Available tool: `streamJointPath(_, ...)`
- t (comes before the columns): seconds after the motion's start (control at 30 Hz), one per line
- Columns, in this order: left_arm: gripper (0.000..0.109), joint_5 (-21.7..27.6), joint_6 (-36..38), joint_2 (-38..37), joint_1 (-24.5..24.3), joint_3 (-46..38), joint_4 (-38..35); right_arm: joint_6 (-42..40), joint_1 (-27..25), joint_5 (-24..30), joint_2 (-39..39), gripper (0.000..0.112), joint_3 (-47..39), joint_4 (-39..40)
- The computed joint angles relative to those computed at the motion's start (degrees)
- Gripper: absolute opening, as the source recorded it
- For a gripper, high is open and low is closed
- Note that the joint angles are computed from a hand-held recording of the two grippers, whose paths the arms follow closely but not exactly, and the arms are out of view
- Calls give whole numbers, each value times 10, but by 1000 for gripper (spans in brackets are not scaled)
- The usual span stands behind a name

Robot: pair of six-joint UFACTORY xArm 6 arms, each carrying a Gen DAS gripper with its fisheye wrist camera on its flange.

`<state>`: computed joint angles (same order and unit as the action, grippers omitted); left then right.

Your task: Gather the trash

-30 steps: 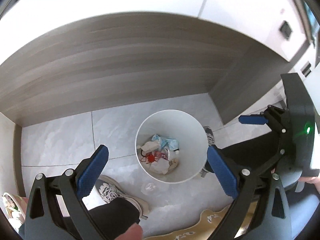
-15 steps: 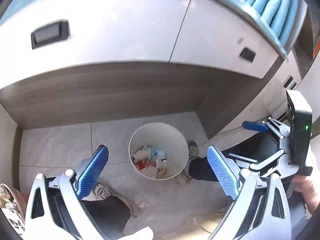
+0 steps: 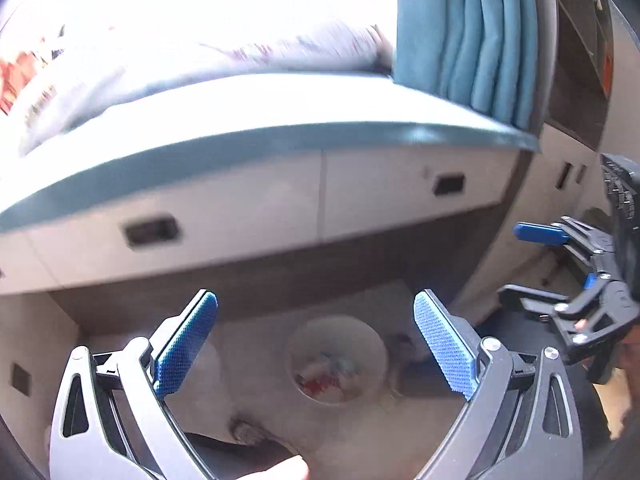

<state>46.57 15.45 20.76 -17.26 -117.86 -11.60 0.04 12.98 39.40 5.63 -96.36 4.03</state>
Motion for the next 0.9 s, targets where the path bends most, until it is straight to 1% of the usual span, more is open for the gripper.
streamJointPath(0.03,97,-6,-18,-6,-4,-1,24,-3,-1,1,-2,98,-7,1)
streamJointPath(0.07,97,2,-36,-6,-6,-15,48,-5,-2,1,-5,98,-13,2)
streamJointPath(0.17,97,21,-61,1,-8,-56,69,-11,-5,-2,-11,98,-29,3)
streamJointPath(0.2,97,32,-63,6,-5,-75,68,-15,-6,-1,-14,98,-35,5)
streamJointPath(0.3,97,47,-57,10,-4,-106,66,-23,-10,3,-24,98,-53,11)
streamJointPath(0.47,97,41,-36,5,-7,-124,63,-34,-11,5,-33,98,-75,9)
streamJointPath(0.63,97,46,-29,3,-9,-142,56,-38,-10,5,-47,98,-89,7)
streamJointPath(0.77,97,50,-20,1,-9,-157,38,-42,-8,4,-56,98,-98,6)
streamJointPath(0.9,97,41,-17,-12,-13,-152,31,-50,-9,3,-64,98,-105,17)
